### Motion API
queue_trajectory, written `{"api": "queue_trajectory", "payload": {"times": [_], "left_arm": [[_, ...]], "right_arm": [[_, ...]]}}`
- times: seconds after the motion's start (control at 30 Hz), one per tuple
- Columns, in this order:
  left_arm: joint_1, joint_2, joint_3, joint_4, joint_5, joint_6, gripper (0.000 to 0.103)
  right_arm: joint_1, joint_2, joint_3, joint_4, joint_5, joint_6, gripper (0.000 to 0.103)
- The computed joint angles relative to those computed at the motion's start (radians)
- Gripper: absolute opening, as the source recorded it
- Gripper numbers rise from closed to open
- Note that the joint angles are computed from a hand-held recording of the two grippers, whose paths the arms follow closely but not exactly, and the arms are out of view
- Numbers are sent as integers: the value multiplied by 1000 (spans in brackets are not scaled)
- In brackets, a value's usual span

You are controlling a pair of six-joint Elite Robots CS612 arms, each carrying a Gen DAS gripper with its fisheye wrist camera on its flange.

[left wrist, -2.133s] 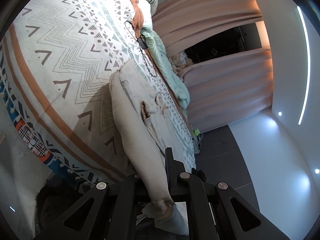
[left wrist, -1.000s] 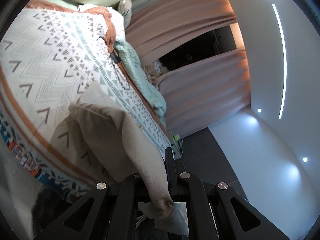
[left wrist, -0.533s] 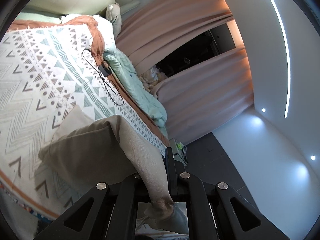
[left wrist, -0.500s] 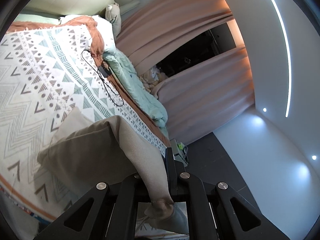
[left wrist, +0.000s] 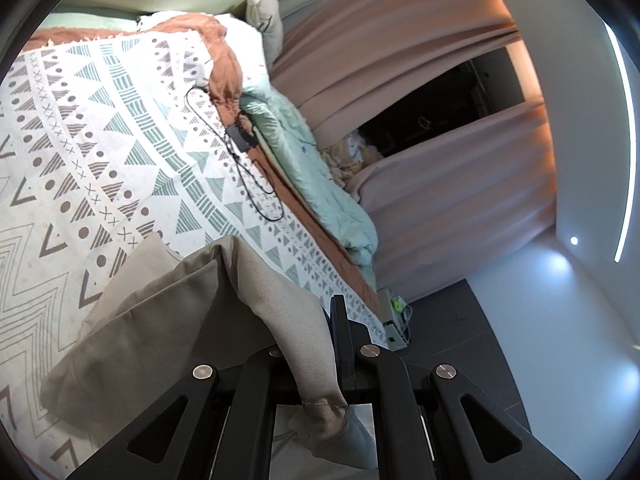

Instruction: Fold large clothes

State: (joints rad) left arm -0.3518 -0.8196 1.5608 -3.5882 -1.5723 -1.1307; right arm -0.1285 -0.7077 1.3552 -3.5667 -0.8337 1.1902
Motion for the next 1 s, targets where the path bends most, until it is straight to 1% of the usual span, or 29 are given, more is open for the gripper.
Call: {"api": "queue_trajectory", "payload": {"times": [0.1,0.2,0.27,0.4,0.5,0.6,0.67,0.73,0.77,0.8,0.83,0.93,1.0], "left_arm": [[11,32,-51,52,-6,-16,6],[20,65,-102,106,-19,-22,6],[24,86,-134,141,-22,-23,6],[34,129,-197,216,-25,-31,6],[43,162,-242,279,-37,-27,6],[57,201,-294,336,-73,-8,6],[61,223,-327,389,-83,18,6],[61,240,-355,444,-72,44,6],[63,249,-367,460,-72,48,6],[65,258,-377,468,-76,44,6],[68,266,-385,476,-82,31,6],[76,287,-405,487,-99,-13,6],[77,297,-423,507,-107,-16,8]], "right_arm": [[15,24,-37,38,-48,38,11],[24,54,-74,67,-81,97,11],[30,69,-94,97,-109,116,11],[38,111,-146,148,-129,140,11],[42,145,-181,174,-125,110,12],[42,187,-210,177,-106,54,12],[44,202,-216,227,-112,31,12],[45,220,-234,277,-103,-7,12],[45,235,-248,277,-91,11,12],[45,242,-253,275,-88,35,12],[46,247,-259,278,-88,42,12],[53,250,-292,341,-101,-54,13],[54,266,-320,335,-88,-57,15]]}}
